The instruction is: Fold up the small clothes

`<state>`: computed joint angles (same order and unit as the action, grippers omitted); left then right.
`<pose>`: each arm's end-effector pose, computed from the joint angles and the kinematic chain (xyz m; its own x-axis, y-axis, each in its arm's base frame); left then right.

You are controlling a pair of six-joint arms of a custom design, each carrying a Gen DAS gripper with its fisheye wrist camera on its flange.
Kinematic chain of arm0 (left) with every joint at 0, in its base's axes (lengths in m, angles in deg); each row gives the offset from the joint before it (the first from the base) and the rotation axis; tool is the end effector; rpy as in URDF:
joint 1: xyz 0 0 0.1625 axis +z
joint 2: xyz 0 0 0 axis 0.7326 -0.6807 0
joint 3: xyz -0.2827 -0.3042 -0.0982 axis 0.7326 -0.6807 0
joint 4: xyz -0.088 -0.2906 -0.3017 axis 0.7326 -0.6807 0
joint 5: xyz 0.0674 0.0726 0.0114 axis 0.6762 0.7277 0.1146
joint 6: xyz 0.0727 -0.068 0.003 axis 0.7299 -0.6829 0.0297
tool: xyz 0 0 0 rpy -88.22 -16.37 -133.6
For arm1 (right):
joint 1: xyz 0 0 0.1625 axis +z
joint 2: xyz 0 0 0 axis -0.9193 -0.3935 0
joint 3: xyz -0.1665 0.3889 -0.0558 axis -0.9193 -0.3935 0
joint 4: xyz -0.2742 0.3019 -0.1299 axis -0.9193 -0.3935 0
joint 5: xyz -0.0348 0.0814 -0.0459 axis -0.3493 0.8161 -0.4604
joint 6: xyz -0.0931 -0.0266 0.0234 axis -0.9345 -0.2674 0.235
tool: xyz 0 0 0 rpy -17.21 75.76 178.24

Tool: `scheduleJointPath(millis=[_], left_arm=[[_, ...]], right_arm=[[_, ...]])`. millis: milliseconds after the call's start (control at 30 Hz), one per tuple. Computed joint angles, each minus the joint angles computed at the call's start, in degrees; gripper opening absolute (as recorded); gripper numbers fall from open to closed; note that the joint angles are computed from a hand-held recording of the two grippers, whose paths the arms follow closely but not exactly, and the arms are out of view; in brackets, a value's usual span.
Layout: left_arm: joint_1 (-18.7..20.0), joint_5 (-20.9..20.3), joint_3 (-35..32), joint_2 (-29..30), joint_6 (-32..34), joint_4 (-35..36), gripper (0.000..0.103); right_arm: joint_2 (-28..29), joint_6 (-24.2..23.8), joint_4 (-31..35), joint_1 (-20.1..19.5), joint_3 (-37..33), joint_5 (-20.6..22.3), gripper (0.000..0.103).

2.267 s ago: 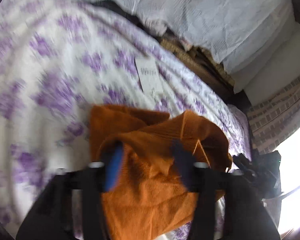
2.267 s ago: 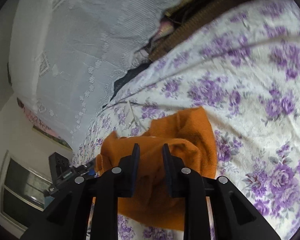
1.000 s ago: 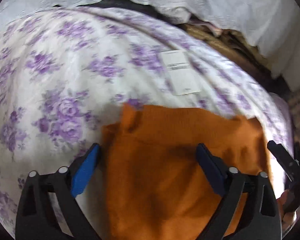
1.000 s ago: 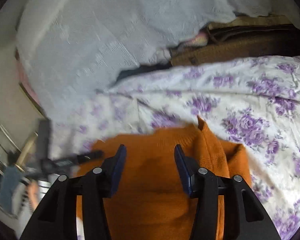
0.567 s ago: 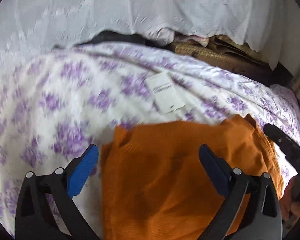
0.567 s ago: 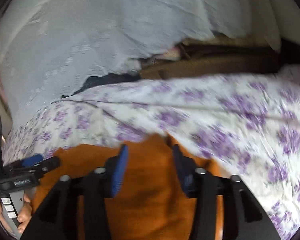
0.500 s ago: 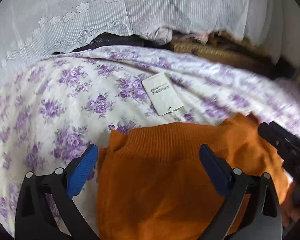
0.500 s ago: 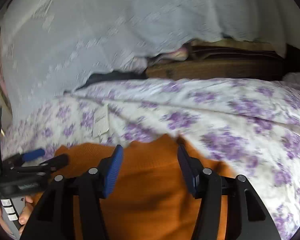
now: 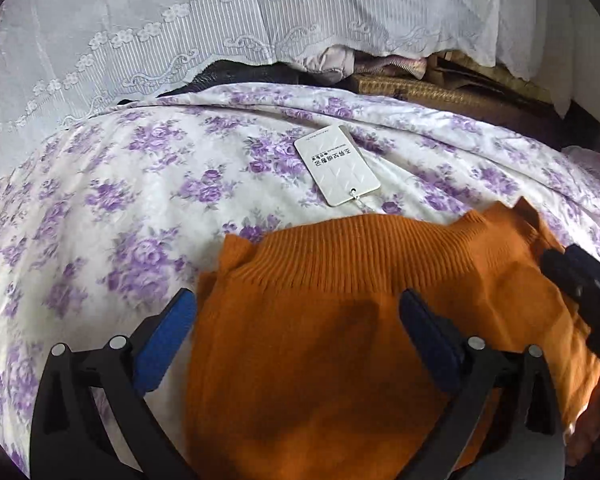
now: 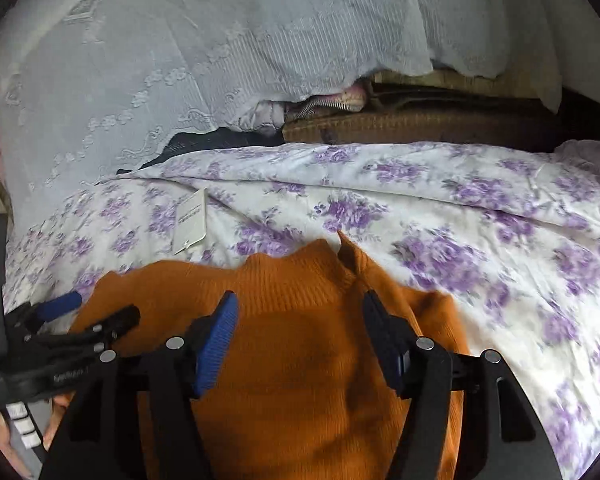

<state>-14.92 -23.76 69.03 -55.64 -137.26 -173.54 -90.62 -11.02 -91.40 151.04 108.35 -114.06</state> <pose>-0.3730 -0.4984 0.0105 -0.6757 -0.2532 -0.6924 0.3610 0.7053 -0.6101 0.0653 -0.5282 0.3490 -0.7524 -0.3232 0.5739 -0.6200 0.6419 -0.4512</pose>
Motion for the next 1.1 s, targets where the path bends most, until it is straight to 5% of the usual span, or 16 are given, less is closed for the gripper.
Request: scheduleJointPath(millis=[233,700,767,867,933,1100], left_arm=[[-1.6,-3.4,1.0,-0.3,-5.0,6.5,0.099],[-8.3,-1.9,1.0,0.6,-19.2,22.8,0.098],[-8.7,-2.6,1.3,0.6,-18.5,21.8,0.098],[-8.9,-3.6,1.3,0.8,-18.5,22.1,0.099],[-8.3,-4.8,1.5,0.8,-17.0,20.4,0.099],[-7.1,-7.4,5.1,-1.1,-12.2,9.2,0.099]], right_arm=[[-1.8,-4.8,0.8,0.2,4.2,-6.1,0.075],[-10.0,-6.7,-5.6,-2.9,11.9,0.8,0.077],[-10.9,-6.3,-4.3,-3.1,12.2,0.4,0.081],[-10.5,-4.8,-0.6,-2.8,11.2,-2.7,0.099],[-9.8,-3.5,3.8,-2.7,9.8,-4.6,0.1],[-9.2,-4.4,2.0,-1.9,10.4,-6.5,0.1]])
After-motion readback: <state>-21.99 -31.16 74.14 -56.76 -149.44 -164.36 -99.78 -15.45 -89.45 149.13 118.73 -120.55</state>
